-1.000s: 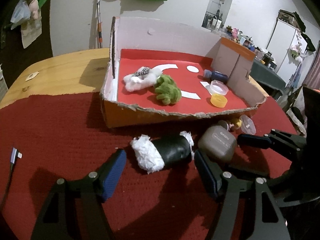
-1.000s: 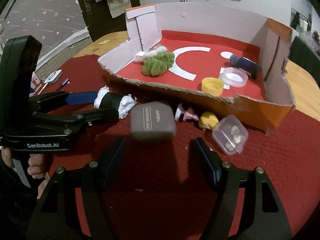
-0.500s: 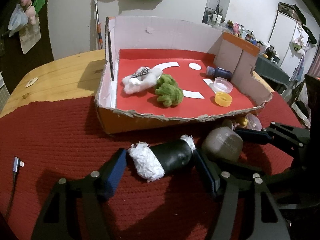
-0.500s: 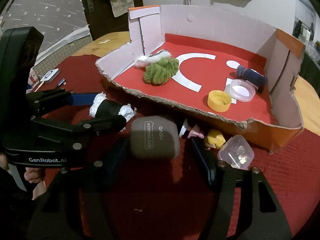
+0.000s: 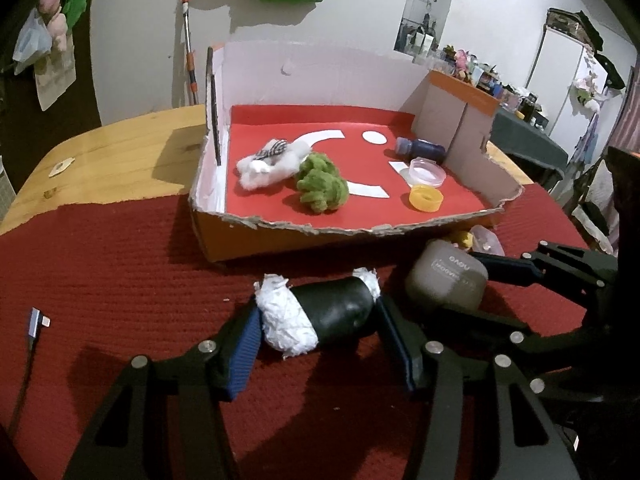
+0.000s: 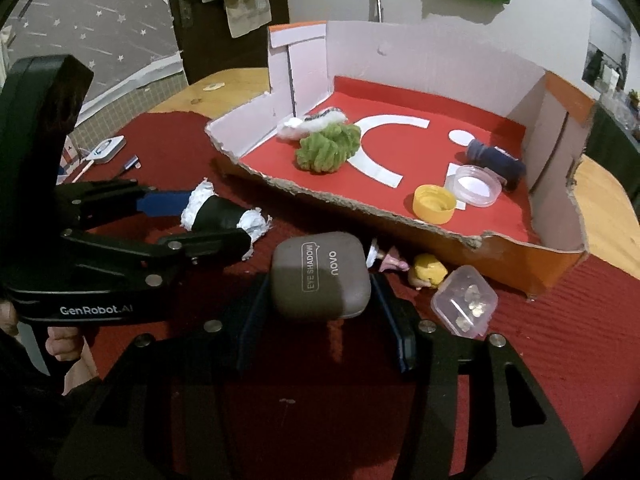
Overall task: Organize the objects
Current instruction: 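Grasp the black-and-white roll with the left tool while the right tool grasps the grey case, then carry the black-and-white roll and grey case with both tools into the box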
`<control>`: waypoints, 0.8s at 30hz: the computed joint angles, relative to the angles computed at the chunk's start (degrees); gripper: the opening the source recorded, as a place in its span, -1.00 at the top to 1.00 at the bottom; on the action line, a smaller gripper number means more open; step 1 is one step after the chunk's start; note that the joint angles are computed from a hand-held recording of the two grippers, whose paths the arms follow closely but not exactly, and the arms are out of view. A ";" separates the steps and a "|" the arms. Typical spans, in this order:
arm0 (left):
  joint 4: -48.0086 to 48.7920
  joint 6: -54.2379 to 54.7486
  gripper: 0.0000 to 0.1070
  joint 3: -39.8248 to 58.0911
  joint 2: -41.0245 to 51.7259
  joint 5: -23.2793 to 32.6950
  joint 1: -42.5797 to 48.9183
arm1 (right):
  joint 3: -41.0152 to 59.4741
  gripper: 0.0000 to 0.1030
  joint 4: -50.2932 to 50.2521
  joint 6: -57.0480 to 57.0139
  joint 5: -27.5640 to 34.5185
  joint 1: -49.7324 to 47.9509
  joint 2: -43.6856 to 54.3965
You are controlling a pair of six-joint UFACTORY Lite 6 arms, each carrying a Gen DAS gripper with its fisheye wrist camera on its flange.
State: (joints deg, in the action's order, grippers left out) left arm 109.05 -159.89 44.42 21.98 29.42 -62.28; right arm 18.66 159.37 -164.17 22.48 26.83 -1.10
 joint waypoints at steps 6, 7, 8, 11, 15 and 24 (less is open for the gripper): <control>-1.87 1.30 -0.08 -0.18 -1.00 0.69 -1.26 | -2.45 0.05 -2.04 2.50 -1.09 -0.39 -5.10; -2.24 1.56 -0.08 -0.17 -1.14 0.85 -1.48 | -2.81 0.05 -2.36 2.83 -1.25 -0.43 -5.78; -2.63 1.86 -0.08 -0.16 -1.31 1.00 -1.70 | -3.09 0.05 -2.46 2.98 -1.36 -0.43 -6.30; -3.54 2.55 -0.08 -0.05 -1.48 1.25 -2.27 | -3.70 0.05 -3.31 3.86 -1.59 -0.59 -7.48; -3.79 2.86 -0.08 0.17 -1.35 1.15 -2.31 | -4.39 0.05 -3.77 4.40 -1.67 -0.69 -8.37; -5.76 5.06 -0.08 0.24 -2.47 1.71 -3.02 | -5.43 0.05 -8.05 8.21 -1.99 -1.94 -10.86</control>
State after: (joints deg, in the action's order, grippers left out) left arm 103.29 -154.82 44.65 19.51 31.14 -65.30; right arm 13.23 151.32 -155.96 20.49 24.90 -11.96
